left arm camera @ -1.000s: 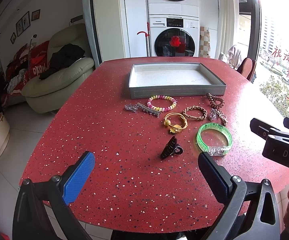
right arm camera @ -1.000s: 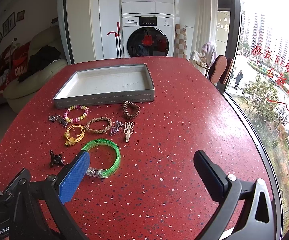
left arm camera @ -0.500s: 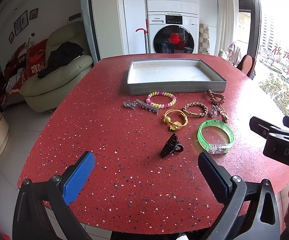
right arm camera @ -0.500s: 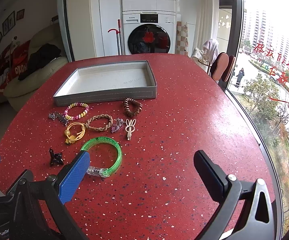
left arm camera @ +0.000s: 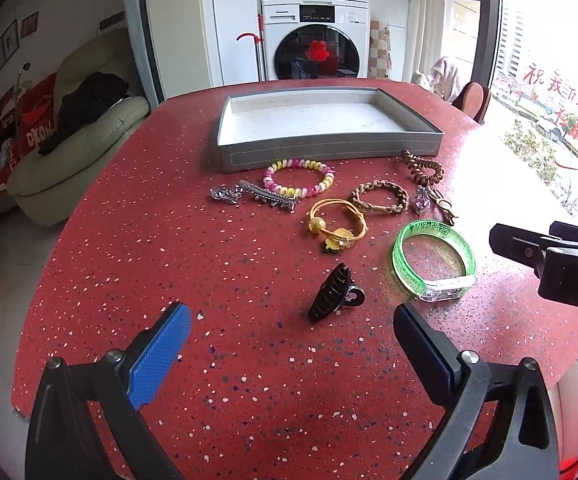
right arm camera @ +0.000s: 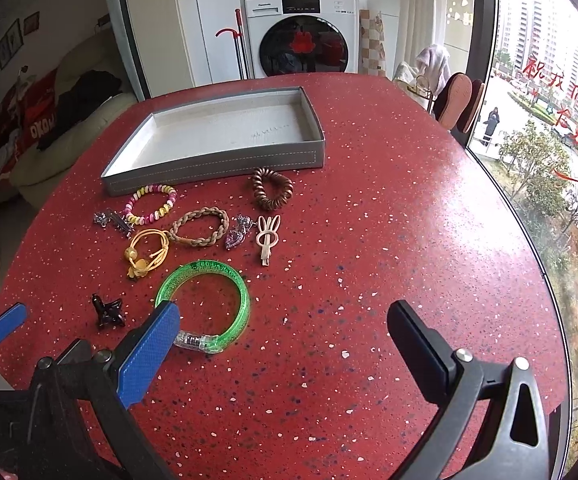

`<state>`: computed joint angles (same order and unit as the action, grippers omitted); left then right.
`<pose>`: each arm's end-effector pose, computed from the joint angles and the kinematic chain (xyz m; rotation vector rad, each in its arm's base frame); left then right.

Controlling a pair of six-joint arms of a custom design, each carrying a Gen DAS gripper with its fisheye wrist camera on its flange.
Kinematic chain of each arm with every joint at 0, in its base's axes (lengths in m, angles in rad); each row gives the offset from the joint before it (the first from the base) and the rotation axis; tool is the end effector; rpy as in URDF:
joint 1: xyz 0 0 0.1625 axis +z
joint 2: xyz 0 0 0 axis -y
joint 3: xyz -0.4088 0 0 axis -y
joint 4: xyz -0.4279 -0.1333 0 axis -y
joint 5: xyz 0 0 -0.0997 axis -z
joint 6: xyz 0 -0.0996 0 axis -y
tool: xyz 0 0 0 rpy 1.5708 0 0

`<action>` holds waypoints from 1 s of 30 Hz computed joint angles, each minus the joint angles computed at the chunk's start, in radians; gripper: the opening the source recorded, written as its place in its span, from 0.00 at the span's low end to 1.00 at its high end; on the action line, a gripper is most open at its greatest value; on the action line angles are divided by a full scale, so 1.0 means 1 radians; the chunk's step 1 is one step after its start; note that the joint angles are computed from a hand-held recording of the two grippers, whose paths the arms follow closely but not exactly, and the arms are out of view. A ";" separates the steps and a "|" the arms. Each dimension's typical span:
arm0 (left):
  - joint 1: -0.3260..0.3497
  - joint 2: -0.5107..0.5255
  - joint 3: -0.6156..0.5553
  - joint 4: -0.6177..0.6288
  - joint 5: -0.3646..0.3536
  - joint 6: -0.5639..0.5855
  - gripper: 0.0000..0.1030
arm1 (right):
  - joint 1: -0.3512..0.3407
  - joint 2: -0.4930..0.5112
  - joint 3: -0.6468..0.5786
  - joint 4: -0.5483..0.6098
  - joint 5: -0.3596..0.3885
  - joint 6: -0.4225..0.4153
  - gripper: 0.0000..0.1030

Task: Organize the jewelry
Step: 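Grasp the black claw clip with the left tool while the right tool grasps the green bangle, then carry both items into the grey tray and open both tools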

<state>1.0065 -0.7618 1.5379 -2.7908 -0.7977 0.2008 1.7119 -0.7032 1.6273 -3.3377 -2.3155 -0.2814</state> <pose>-0.2146 -0.7184 0.1234 0.6825 2.2791 -0.7001 0.1623 -0.6745 0.1111 0.0844 -2.2252 0.9207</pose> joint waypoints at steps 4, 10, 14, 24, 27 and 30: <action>0.016 0.032 -0.051 0.069 -0.022 0.006 0.90 | -0.018 0.001 -0.047 0.167 0.014 0.083 0.88; 0.037 0.068 -0.116 0.165 -0.072 -0.007 0.71 | -0.034 0.038 -0.121 0.319 0.008 0.110 0.58; 0.032 0.081 -0.135 0.185 -0.084 0.011 0.38 | -0.018 0.080 -0.156 0.319 -0.052 0.035 0.44; 0.034 0.054 -0.140 0.209 -0.190 -0.003 0.34 | -0.025 0.028 -0.103 0.322 0.031 0.042 0.07; 0.032 0.042 -0.157 0.225 -0.203 -0.005 0.34 | -0.033 -0.001 -0.090 0.317 0.069 0.054 0.07; 0.027 0.049 -0.204 0.249 -0.212 -0.011 0.34 | -0.041 -0.028 -0.093 0.324 0.110 0.074 0.07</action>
<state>1.0331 -0.7128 1.3334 -2.5413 -1.0096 0.1897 1.6714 -0.7314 1.5347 -3.0134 -2.2059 -0.2078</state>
